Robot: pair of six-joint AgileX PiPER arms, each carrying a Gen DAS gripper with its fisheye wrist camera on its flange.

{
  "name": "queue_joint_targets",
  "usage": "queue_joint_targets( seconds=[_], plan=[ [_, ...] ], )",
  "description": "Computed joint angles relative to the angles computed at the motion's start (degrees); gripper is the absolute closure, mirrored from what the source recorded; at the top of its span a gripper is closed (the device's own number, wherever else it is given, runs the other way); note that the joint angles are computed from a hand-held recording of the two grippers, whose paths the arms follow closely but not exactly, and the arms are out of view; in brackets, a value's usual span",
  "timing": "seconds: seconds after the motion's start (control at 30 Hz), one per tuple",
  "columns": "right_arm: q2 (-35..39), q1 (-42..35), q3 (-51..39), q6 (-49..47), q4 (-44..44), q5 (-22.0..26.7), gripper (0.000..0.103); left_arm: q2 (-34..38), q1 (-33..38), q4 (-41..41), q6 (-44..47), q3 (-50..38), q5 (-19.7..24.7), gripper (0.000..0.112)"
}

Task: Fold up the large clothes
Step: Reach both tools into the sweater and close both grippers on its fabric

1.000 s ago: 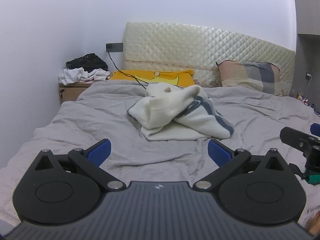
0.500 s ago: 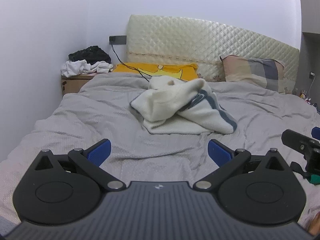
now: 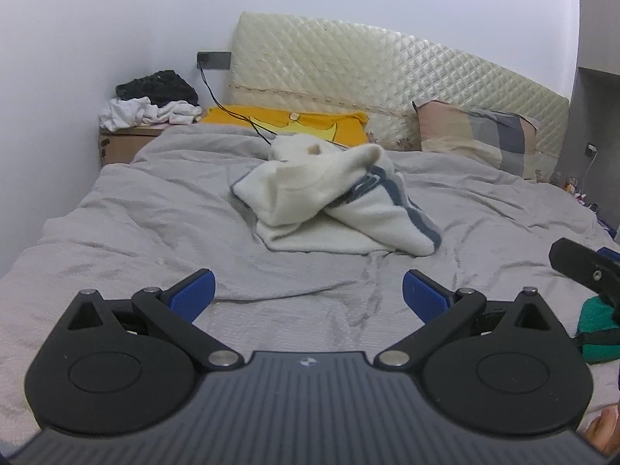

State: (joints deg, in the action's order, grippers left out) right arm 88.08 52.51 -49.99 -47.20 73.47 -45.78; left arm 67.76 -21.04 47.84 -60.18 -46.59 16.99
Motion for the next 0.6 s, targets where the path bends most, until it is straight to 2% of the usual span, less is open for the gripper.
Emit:
queue_joint_targets(
  seconds=[0.33,0.47,0.6],
  plan=[
    [2.35,-8.99,-8.94,-5.41,0.19,13.73,0.0,11.48,4.74,-14.97,16.51,-12.66,-1.49,0.009],
    [5.64,-15.03,-15.17,-5.83,0.02,21.81,0.0,18.91,7.33,-24.32,26.32,-21.67,-0.45,0.009],
    [12.68,-20.65,-25.48,-11.89,5.25,29.98,0.001,27.36,9.86,-32.41,33.63,-31.94,1.18,0.009]
  ],
)
